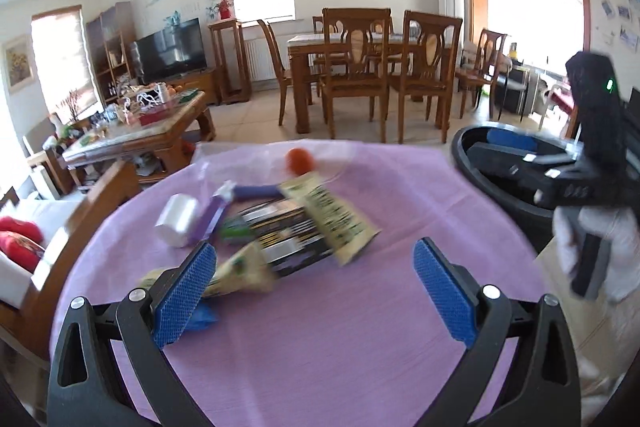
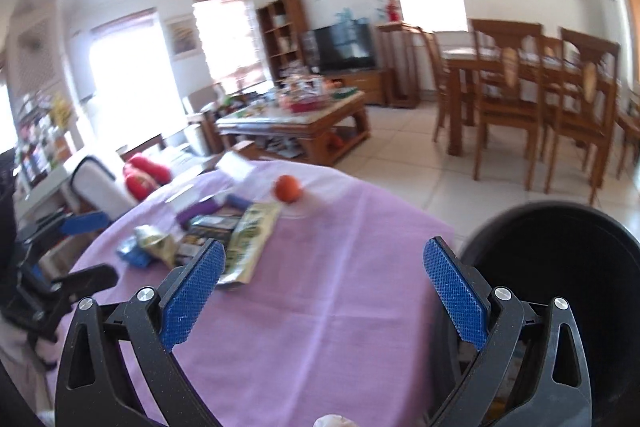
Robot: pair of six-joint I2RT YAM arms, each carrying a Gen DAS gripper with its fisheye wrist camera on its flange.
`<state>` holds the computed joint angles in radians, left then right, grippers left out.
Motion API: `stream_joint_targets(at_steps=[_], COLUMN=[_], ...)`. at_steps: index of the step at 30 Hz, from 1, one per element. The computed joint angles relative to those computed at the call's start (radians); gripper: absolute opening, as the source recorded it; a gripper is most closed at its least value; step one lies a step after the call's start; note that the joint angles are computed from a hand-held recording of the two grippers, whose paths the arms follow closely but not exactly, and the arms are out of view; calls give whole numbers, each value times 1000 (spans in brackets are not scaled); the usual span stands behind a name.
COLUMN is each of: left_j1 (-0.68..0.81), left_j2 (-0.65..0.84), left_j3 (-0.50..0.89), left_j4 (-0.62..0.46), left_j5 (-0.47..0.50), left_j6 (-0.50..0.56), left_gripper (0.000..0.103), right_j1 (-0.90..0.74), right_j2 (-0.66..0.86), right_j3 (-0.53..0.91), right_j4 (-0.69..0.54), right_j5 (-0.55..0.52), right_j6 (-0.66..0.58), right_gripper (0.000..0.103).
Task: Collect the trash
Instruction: 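Move both tools back over the table, then grasp the blue tissue pack with the left tool while the right tool grasps the beige sachet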
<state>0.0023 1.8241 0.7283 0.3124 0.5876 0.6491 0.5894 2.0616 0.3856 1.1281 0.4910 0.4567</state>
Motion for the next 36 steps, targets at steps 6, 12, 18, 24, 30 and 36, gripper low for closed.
stream_joint_targets(at_steps=[6, 12, 18, 24, 30, 36], left_j1=[147, 206, 187, 180, 179, 162], left_j2=[161, 361, 431, 475, 509, 512], left_j3=[219, 541, 619, 680, 741, 729], left_j4=[-190, -515, -545, -585, -616, -592], left_j5=[44, 65, -13, -15, 1, -43], left_j6=[228, 367, 486, 513, 488, 519], left_gripper=[98, 98, 98, 96, 90, 82], right_j1=[87, 120, 105, 108, 94, 78], right_j2=[41, 81, 167, 268, 374, 440], right_j3=[175, 393, 621, 848, 1047, 1172], right_j4=[-127, -362, -582, -789, -962, -1095], right_j5=[-44, -132, -255, -299, -299, -322], right_j6=[-120, -252, -390, -517, -564, -581], right_gripper=[97, 84, 66, 64, 64, 47])
